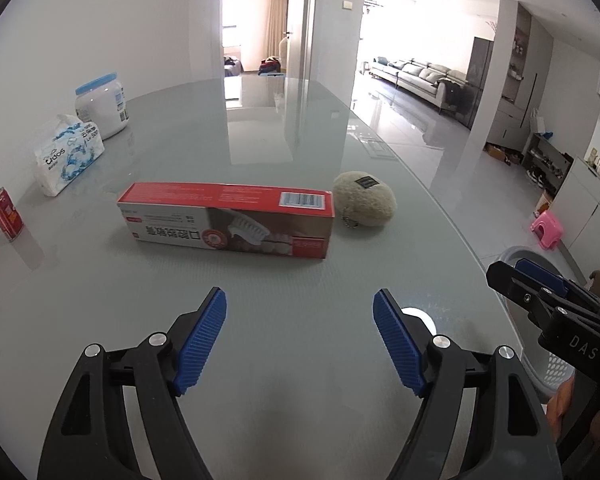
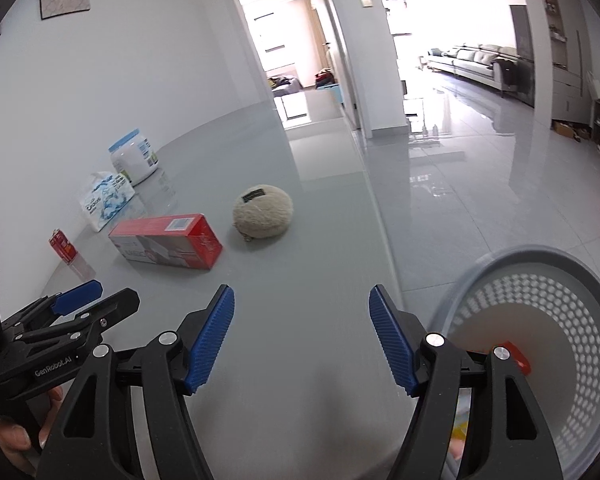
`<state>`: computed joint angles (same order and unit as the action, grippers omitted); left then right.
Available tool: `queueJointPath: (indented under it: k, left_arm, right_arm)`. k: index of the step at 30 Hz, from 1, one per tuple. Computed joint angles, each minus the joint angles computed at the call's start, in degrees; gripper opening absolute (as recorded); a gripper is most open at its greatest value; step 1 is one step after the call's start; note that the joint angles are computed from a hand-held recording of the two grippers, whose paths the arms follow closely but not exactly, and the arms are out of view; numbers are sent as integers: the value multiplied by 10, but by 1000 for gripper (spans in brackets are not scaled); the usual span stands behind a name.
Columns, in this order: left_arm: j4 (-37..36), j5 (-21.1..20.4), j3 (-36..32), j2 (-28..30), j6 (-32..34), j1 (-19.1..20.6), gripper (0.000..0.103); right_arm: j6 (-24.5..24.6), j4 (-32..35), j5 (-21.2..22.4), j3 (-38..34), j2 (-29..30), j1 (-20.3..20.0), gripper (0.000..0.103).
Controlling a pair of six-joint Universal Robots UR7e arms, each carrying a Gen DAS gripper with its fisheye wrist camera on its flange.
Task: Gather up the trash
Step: 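Withdraw both open grippers from the basket back over the table, then grasp the cream fluffy round pad with the right gripper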
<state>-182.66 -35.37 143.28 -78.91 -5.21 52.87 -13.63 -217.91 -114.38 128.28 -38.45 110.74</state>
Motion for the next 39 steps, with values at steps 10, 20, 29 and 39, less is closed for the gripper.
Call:
queueJointPath:
  k: [10,20,29,39]
  left_arm:
    - [0,12,-25,-19,12,44,74]
    - [-3,3,-57,-2,13,72,74]
    - [1,-4,-72,13,9,85,74]
    - [-7,0,-79,22,15,94,74]
  right_arm:
    - [-22,96,6,-94,34,5,68]
    - [-32,183,-1,-182,65,-2,70]
    - [-28,239,-5,-246,98,-8,70]
    - [-27,278,-19,-290,122,-8,70]
